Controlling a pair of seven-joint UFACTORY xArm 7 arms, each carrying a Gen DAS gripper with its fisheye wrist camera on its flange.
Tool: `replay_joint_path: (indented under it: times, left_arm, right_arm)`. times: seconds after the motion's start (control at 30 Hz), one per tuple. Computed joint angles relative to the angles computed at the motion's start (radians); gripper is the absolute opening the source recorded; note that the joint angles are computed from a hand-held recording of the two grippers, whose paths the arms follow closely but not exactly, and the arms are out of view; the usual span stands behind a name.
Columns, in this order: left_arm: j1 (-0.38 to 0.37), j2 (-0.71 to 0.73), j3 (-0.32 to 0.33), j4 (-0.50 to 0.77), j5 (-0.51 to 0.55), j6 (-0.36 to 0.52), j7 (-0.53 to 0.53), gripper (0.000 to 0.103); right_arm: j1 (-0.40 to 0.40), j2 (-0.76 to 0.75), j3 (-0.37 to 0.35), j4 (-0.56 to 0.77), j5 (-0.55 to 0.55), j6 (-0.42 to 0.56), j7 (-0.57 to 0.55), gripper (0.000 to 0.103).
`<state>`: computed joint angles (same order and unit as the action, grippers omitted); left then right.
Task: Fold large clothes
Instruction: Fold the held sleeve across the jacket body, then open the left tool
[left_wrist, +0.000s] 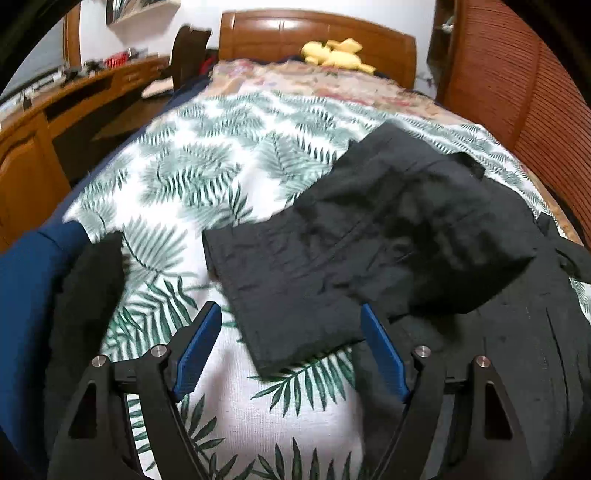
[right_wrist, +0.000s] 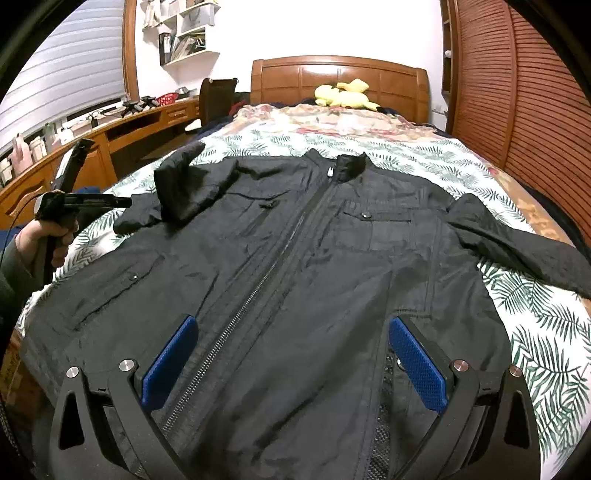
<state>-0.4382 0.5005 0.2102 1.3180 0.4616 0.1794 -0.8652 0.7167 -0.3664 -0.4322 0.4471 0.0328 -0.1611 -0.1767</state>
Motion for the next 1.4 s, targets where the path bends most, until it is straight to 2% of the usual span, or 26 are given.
replay_joint_path:
  times: [0.13, 0.17, 0.2, 0.23, 0.27, 0.3, 0.33, 0.37, 0.43, 0.47, 0.6, 0.63, 0.67, 0.8, 1.1, 1.23, 1.33, 1.4]
  left_arm:
    - [0.082, 0.025, -0.094, 0.014, -0.087, 0.033, 0.086, 0.068]
    - [0.114, 0.033, -0.130, 0.015, -0.122, 0.031, 0.120, 0.060]
    - [0.178, 0.041, -0.200, 0.008, -0.184, 0.011, 0.180, 0.055]
    - [0.207, 0.044, -0.235, 0.001, -0.223, -0.007, 0.212, 0.045]
    - [0.233, 0.046, -0.265, -0.006, -0.255, -0.028, 0.244, 0.030]
    - [0.260, 0.048, -0.299, -0.009, -0.283, -0.041, 0.281, 0.022]
    - [0.252, 0.045, -0.295, -0.008, -0.295, -0.036, 0.290, 0.018]
    - [0.206, 0.036, -0.249, -0.004, -0.287, -0.022, 0.272, 0.016]
    - [0.079, 0.007, -0.122, -0.009, -0.233, -0.009, 0.216, 0.015]
    - [0.038, -0.007, -0.086, -0.010, -0.207, -0.006, 0.193, 0.014]
    - [-0.105, -0.088, 0.030, -0.017, -0.056, 0.003, 0.065, 0.014]
    - [-0.131, -0.109, 0.045, -0.013, -0.013, 0.010, 0.036, 0.008]
    - [-0.145, -0.126, 0.048, -0.007, 0.021, 0.019, 0.015, 0.008]
    - [-0.203, -0.185, 0.048, 0.041, 0.170, 0.069, -0.071, 0.007]
    - [-0.189, -0.214, -0.100, 0.172, 0.286, 0.153, -0.069, 0.003]
    - [-0.221, -0.198, -0.123, 0.224, 0.421, 0.227, -0.145, 0.003]
    - [-0.208, -0.211, -0.168, 0.211, 0.427, 0.266, -0.172, 0.004]
    - [-0.195, -0.238, -0.196, 0.169, 0.436, 0.269, -0.205, 0.012]
  right_arm:
    - [-0.036, 0.004, 0.037, 0.002, 0.006, 0.018, 0.001, 0.103]
    - [-0.050, 0.002, 0.054, 0.002, 0.009, 0.024, 0.001, 0.103]
    - [-0.058, 0.001, 0.061, 0.001, 0.013, 0.028, -0.001, 0.103]
    - [-0.067, 0.000, 0.072, 0.001, 0.018, 0.032, -0.003, 0.103]
    - [-0.073, -0.001, 0.078, 0.001, 0.022, 0.034, -0.006, 0.103]
    - [-0.082, -0.008, 0.087, -0.003, 0.026, 0.036, -0.009, 0.103]
    - [-0.094, -0.017, 0.095, -0.009, 0.028, 0.039, -0.014, 0.103]
    - [-0.110, -0.027, 0.109, -0.015, 0.031, 0.041, -0.016, 0.103]
    - [-0.130, -0.051, 0.120, -0.031, 0.036, 0.043, -0.024, 0.103]
    - [-0.142, -0.068, 0.127, -0.041, 0.038, 0.045, -0.025, 0.103]
    - [-0.177, -0.149, 0.138, -0.094, 0.048, 0.049, -0.031, 0.103]
    - [-0.186, -0.172, 0.141, -0.109, 0.049, 0.050, -0.032, 0.103]
    - [-0.201, -0.200, 0.148, -0.127, 0.049, 0.053, -0.033, 0.103]
    - [-0.247, -0.313, 0.166, -0.190, 0.051, 0.078, -0.042, 0.103]
    - [-0.341, -0.579, 0.183, -0.315, 0.075, 0.155, -0.075, 0.103]
    - [-0.394, -0.727, 0.172, -0.381, 0.090, 0.213, -0.106, 0.103]
    - [-0.427, -0.809, 0.162, -0.424, 0.106, 0.256, -0.133, 0.103]
    - [-0.450, -0.862, 0.153, -0.446, 0.118, 0.290, -0.156, 0.103]
